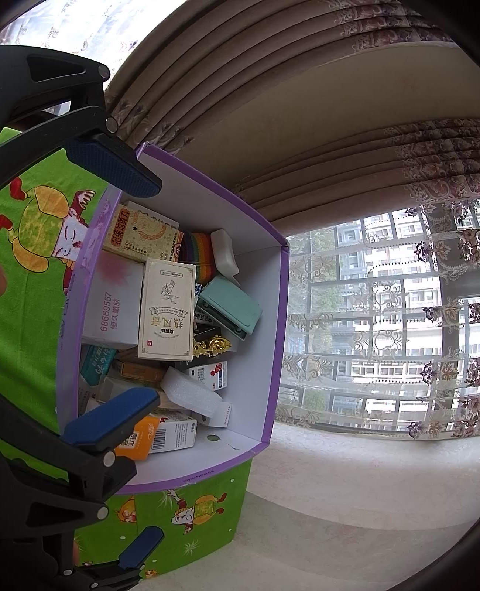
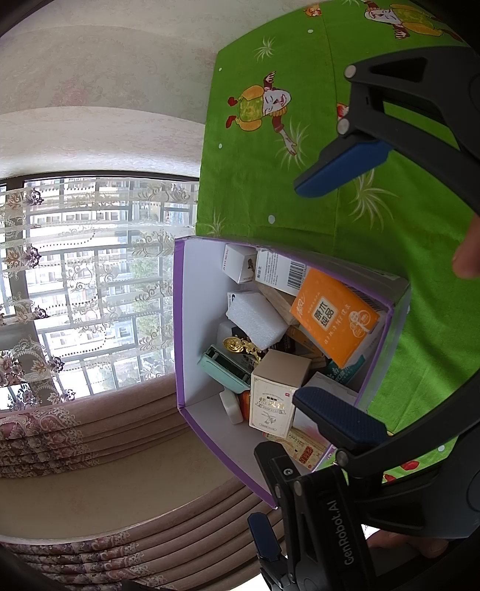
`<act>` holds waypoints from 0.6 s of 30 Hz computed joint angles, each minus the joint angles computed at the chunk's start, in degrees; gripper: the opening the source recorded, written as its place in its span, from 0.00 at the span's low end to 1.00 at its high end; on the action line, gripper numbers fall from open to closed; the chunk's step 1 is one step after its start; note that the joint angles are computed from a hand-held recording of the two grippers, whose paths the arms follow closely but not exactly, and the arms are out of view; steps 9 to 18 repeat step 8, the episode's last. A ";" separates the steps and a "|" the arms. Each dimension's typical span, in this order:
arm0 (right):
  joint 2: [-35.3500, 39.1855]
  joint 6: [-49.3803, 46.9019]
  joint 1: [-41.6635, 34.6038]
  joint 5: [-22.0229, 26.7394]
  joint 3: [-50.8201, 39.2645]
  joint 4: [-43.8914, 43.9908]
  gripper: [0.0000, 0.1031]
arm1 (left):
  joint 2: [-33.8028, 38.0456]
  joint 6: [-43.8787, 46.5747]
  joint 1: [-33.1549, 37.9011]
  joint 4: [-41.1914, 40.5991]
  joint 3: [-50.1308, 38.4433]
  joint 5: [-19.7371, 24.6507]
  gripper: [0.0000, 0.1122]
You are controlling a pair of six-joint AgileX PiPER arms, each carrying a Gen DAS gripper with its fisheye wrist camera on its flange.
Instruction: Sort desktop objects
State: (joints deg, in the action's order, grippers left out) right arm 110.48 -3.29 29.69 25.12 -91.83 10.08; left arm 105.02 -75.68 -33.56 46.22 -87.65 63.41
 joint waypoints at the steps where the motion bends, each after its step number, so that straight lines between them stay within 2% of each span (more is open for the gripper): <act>1: 0.03 -0.06 -0.04 -0.06 0.00 0.04 0.99 | 0.00 -0.13 -0.04 -0.05 0.00 0.02 0.92; 6: 0.04 0.00 0.13 -0.29 0.09 -0.21 0.99 | -0.07 -1.24 -0.70 1.46 0.50 0.27 0.92; 8: 0.16 1.22 0.48 -0.14 -0.15 -1.40 0.99 | 0.67 -2.83 -2.16 4.33 0.15 2.19 0.92; 18: 0.16 1.22 0.48 -0.14 -0.15 -1.40 0.99 | 0.67 -2.83 -2.16 4.33 0.15 2.19 0.92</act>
